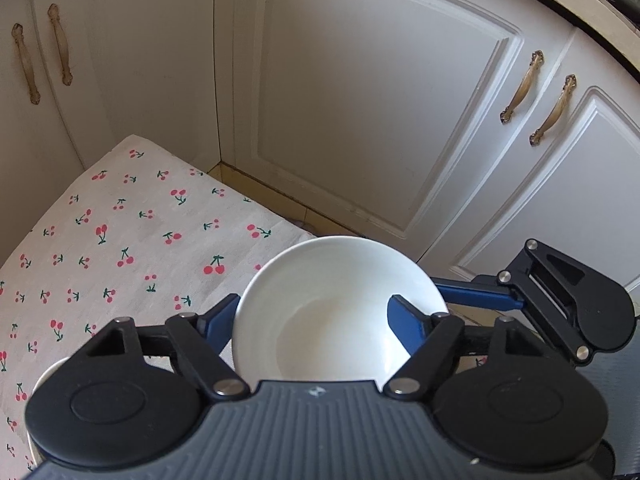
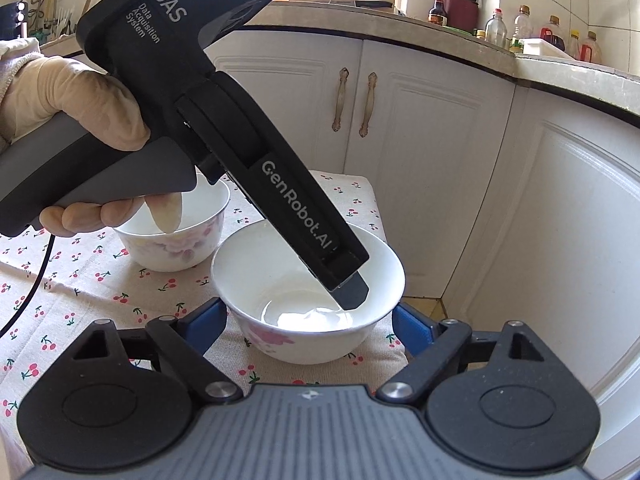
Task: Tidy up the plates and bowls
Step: 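Lift the pink-flowered bowl and carry it toward the other white bowl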
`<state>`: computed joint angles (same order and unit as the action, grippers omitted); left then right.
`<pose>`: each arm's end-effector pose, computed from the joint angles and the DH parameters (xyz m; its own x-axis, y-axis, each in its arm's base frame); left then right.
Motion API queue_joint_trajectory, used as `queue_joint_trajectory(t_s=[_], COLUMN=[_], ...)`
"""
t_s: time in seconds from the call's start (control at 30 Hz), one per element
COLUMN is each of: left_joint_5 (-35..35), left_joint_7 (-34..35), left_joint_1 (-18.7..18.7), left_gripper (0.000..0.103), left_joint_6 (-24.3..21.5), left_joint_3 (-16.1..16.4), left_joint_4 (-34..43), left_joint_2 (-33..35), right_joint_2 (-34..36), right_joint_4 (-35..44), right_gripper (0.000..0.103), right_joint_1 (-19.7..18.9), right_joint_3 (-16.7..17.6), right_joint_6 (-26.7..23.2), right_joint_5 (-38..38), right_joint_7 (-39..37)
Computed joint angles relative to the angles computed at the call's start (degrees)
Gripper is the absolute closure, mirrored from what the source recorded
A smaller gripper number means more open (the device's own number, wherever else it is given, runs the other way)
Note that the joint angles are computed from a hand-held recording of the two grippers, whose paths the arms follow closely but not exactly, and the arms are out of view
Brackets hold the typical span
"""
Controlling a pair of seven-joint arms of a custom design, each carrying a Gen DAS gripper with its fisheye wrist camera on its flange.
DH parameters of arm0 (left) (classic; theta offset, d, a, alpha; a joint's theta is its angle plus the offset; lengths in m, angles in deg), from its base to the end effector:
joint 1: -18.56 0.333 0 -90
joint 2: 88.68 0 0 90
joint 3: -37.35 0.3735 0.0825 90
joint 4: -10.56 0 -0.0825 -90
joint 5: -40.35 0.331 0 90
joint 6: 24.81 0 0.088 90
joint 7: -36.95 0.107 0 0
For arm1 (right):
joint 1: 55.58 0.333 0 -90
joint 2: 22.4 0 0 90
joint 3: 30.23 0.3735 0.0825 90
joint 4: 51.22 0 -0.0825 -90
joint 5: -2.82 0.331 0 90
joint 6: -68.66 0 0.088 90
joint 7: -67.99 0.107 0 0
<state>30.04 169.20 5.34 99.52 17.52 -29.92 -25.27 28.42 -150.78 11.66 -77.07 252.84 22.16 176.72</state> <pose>0.7713 -0.3098 0.3788 -0.8515 -0.5074 0.1318 -0.4895 0.6796 -0.5464 0.6065 0.3781 0.3647 0.1066 -0.9891 0.1012 -0.5665 -0.1440 -0.8114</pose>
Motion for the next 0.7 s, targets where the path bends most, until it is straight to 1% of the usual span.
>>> queue_joint_trajectory(t_s=[0.07,0.2,0.33,0.43,0.7], left_joint_5=[0.2,0.4,0.7,0.6,0.5], left_joint_7=[0.3,1.0,1.0,1.0,1.5], left_joint_1=[-0.2,-0.4,-0.9,-1.0,-0.8], left_gripper=[0.025,0.025,0.025,0.025,0.025], left_joint_6=[-1.0,-1.4,-3.4,-3.4,-2.7], left_joint_3=[0.0,0.1,0.4,0.6,0.6], left_joint_4=[1.5,1.8,4.7,5.1,3.4], left_joint_2=[0.7,0.9,2.1,2.3,1.5], right_joint_2=[0.0,-0.1,-0.2,-0.5,-0.9], right_joint_4=[0.1,0.2,0.6,0.7,1.4], right_gripper=[0.010,0.010,0.010,0.011,0.011], right_joint_1=[-0.3,-0.7,-1.4,-2.2,-2.2], right_joint_3=[0.3,0.8,1.5,2.5,2.2], right_joint_6=[0.1,0.3,-0.1,0.5,-1.6], right_joint_5=[0.0,0.0,-0.2,-0.2,-1.5], right_joint_7=[-0.1,-0.6,-0.9,-1.0,-0.4])
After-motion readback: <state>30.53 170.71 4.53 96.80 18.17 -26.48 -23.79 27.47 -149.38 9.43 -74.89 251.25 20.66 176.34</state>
